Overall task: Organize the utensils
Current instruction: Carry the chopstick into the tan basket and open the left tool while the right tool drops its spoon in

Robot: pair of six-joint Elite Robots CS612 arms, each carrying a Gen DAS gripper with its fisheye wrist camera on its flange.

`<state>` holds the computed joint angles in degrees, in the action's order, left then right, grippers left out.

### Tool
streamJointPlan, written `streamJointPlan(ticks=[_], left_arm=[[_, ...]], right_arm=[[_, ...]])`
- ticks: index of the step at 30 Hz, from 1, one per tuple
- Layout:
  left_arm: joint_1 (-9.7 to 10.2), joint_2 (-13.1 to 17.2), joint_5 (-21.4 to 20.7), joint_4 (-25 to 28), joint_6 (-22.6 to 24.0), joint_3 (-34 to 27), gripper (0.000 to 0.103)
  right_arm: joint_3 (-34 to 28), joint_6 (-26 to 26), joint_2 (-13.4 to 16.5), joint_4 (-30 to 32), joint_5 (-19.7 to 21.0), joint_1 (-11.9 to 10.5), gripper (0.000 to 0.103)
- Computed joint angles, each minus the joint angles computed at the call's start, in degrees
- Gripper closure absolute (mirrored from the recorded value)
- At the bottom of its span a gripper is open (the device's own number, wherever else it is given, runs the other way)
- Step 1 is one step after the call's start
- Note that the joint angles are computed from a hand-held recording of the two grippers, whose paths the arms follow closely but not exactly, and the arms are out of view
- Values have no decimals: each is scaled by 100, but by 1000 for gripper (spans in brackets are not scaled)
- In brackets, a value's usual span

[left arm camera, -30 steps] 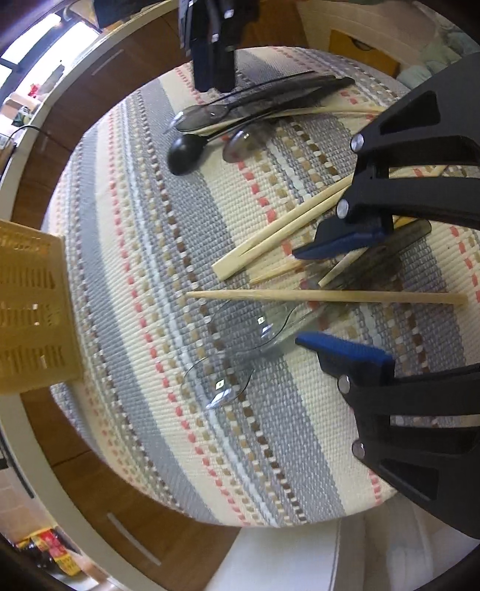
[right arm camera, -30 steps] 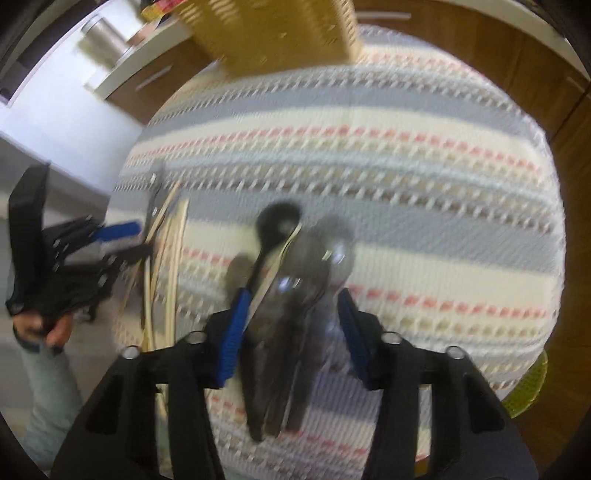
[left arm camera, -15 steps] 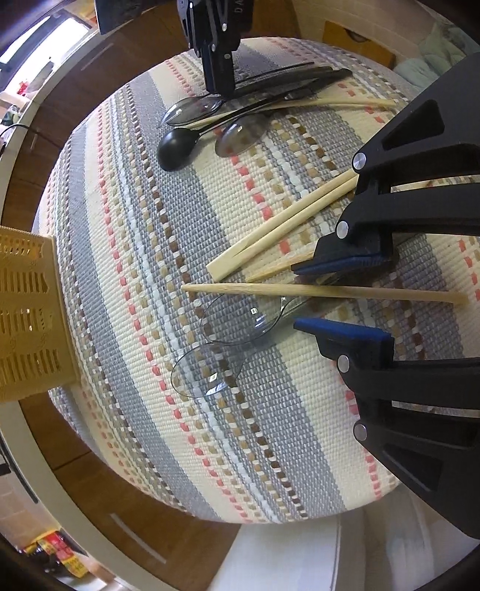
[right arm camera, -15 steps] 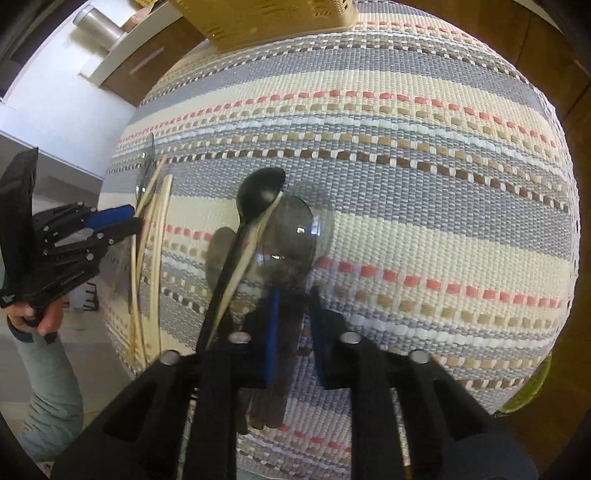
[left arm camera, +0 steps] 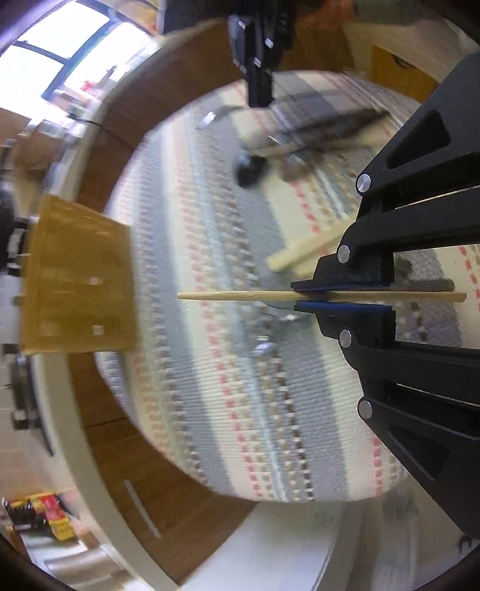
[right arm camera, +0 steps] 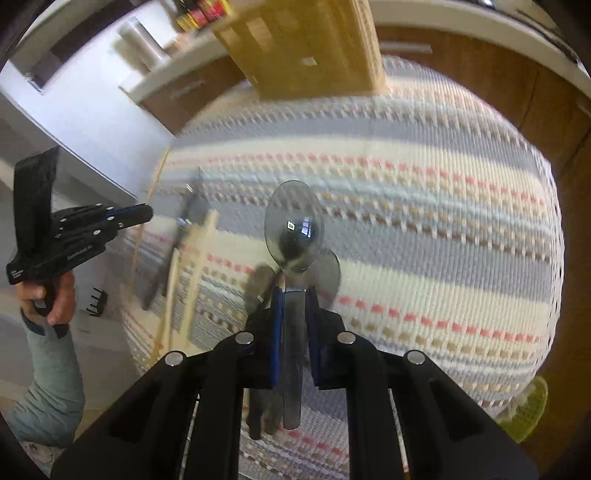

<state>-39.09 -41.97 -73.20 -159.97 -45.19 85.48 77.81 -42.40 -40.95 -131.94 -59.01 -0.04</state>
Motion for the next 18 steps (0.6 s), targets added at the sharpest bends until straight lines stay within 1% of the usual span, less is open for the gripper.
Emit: streamJointPlan(ticks=[1, 2, 3, 5, 6, 10, 11, 13, 14, 16, 17, 18], left_arm=[[3, -40, 49, -298, -15, 64, 100], [11, -70, 97, -530, 4, 121, 100], [2, -103, 222, -796, 48, 145, 100], [11, -140, 390, -1107, 178, 142, 100], [7, -153, 520, -1346, 297, 103, 100], [20, -140, 929, -2070, 766, -125, 100], [20, -101, 1112, -2266, 944, -244, 100], [41, 9, 1396, -2616, 1250, -497, 100], [75, 67, 1495, -2747, 1357, -620, 100], [137, 271, 1746, -3008, 1563, -980, 100], [182, 408, 1842, -3231, 1694, -1178, 100], [238, 537, 1881, -3376, 1803, -1372, 100]], right_arm=[[11, -34, -22, -65, 109, -15, 93], [39, -76, -59, -168, 303, -32, 93], [19, -94, -70, -224, 471, -41, 93], [-15, -58, -80, -439, 785, -47, 93], [-21, -30, -97, -561, 893, -56, 93], [-119, 341, -103, -1424, 1477, -70, 93], [-234, 576, -57, -1737, 1646, -57, 93], [-426, 971, 60, -2279, 1832, -37, 93], [-572, 1275, 157, -2683, 1897, -11, 93], [-907, 1900, 387, -3427, 1923, 49, 93], [-1132, 2258, 538, -3809, 1928, 79, 93], [-1313, 2511, 671, -4088, 1893, 105, 93]])
